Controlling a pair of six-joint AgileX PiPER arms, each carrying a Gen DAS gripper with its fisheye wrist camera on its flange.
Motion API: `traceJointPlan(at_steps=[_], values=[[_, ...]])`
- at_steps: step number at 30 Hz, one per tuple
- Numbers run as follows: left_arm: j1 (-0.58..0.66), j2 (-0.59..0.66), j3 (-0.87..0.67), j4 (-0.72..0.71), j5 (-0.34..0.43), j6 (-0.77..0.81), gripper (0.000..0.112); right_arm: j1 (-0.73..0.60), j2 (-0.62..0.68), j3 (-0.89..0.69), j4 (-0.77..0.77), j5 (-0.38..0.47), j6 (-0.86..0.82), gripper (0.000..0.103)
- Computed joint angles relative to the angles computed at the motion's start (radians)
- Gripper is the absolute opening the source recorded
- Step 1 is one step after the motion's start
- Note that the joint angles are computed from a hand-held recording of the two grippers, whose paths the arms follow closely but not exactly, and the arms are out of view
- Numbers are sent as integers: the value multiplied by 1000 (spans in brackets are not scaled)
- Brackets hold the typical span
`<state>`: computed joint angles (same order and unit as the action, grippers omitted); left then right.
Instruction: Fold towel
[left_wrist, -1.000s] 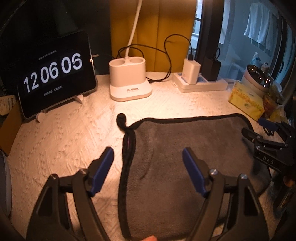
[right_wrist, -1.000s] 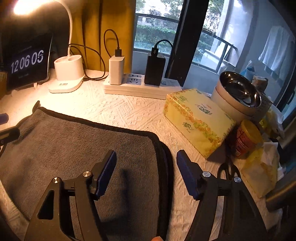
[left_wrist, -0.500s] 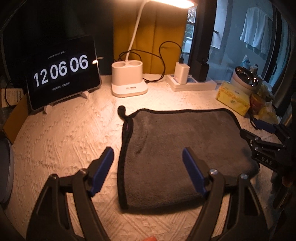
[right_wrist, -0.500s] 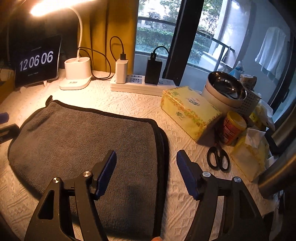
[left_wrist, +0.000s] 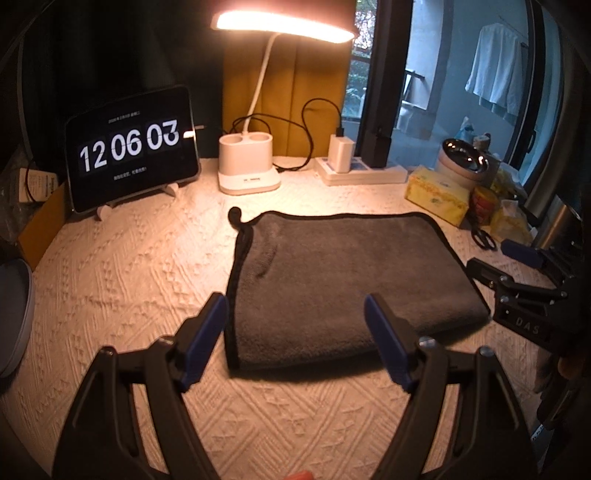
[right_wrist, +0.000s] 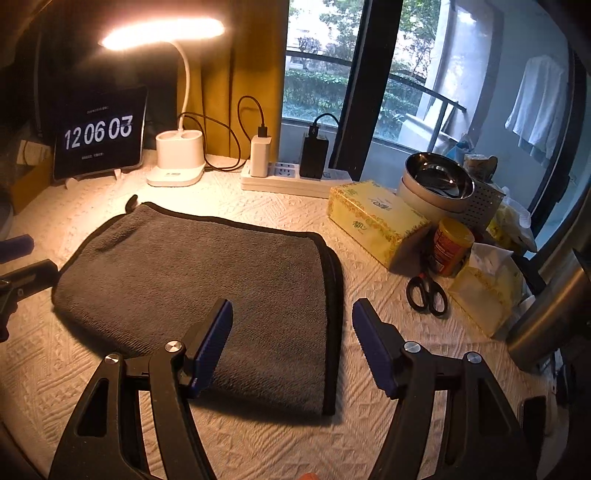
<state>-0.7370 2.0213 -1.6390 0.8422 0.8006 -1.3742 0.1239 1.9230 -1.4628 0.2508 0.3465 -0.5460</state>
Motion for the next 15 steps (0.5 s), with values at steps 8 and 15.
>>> traceJointPlan(at_steps=[8, 15], values=[[-68, -87, 141, 98, -29, -159, 78, -4, -122, 154, 114, -42, -116, 70], [-132, -147, 233, 163, -19, -284, 78, -12, -208, 250, 193, -55, -190, 70]])
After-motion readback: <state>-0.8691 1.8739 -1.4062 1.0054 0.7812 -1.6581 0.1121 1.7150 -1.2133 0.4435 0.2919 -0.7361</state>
